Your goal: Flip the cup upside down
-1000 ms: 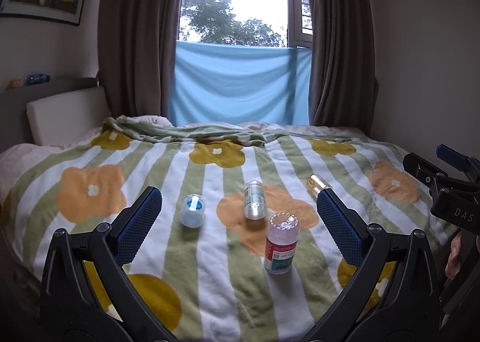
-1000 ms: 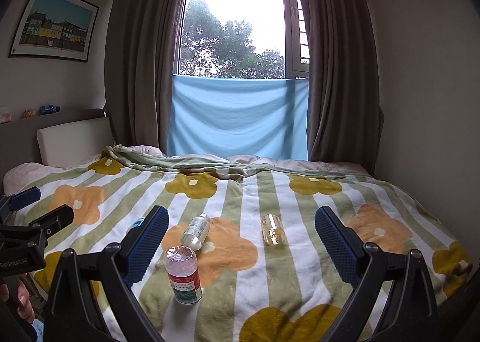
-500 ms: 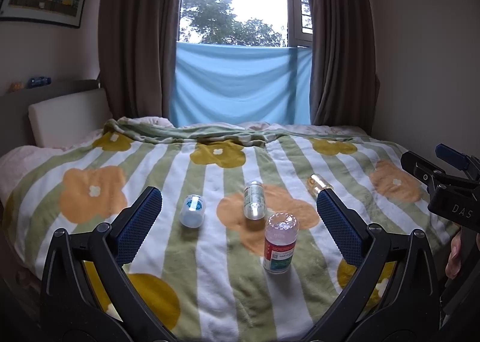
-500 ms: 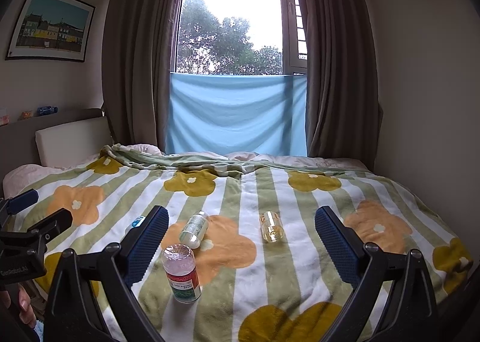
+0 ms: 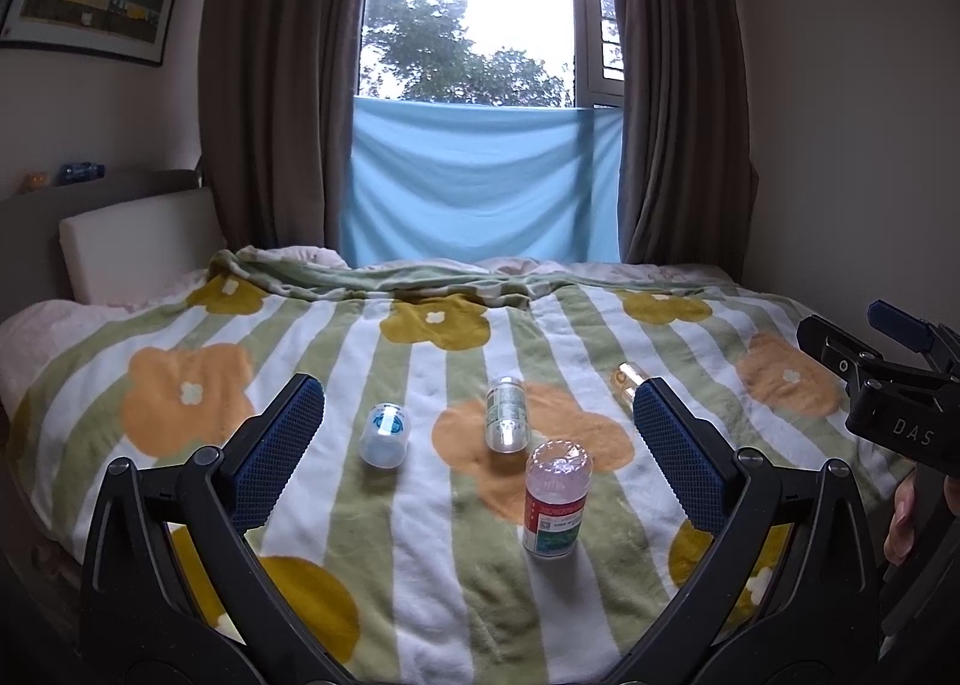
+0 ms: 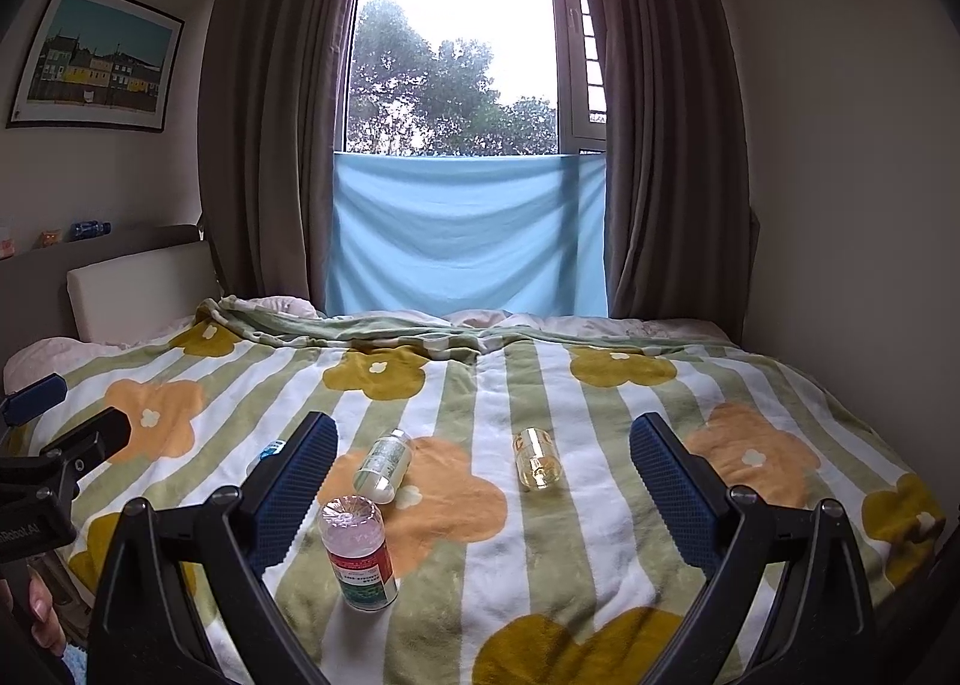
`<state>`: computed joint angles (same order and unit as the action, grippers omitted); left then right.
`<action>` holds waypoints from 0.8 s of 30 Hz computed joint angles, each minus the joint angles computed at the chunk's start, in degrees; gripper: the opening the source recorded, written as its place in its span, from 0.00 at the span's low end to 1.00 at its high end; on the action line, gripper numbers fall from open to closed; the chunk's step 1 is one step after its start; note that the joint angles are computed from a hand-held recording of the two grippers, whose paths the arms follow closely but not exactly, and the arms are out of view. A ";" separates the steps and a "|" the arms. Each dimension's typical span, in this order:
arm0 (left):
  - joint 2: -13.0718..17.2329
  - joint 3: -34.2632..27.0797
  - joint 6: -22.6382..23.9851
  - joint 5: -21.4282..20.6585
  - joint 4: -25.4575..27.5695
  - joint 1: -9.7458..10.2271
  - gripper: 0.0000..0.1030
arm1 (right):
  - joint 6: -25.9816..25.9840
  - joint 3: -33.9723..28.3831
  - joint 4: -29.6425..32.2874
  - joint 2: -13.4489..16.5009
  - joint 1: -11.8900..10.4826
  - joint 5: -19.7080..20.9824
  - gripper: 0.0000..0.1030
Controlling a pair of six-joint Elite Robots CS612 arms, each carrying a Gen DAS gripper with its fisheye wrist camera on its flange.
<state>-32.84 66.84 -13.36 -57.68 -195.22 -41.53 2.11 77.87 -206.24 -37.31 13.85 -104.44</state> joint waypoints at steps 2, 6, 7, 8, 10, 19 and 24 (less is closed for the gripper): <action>-0.06 0.00 0.26 0.49 -0.02 -0.09 1.00 | 0.10 0.04 0.05 -0.08 -0.02 -0.01 0.95; -0.19 -0.01 0.46 0.81 0.10 -0.19 1.00 | 0.19 0.10 0.09 -0.16 -0.03 0.01 0.95; -0.20 -0.05 0.58 0.77 0.07 -0.20 1.00 | 0.18 0.14 0.08 -0.17 -0.02 -0.02 0.95; -0.20 -0.03 0.68 0.96 -0.01 -0.27 1.00 | 0.16 0.11 0.06 -0.16 -0.02 -0.11 0.95; -0.17 -0.06 1.26 1.75 -0.16 -0.48 1.00 | 0.21 0.14 0.34 -0.29 0.02 -0.17 0.95; 0.31 -0.58 2.71 4.50 -2.35 -1.22 1.00 | 0.26 0.03 0.40 -0.24 0.02 -0.35 0.95; 0.14 -0.13 1.87 2.98 -3.71 -1.04 1.00 | 0.36 0.09 0.41 -0.37 0.04 -0.53 0.95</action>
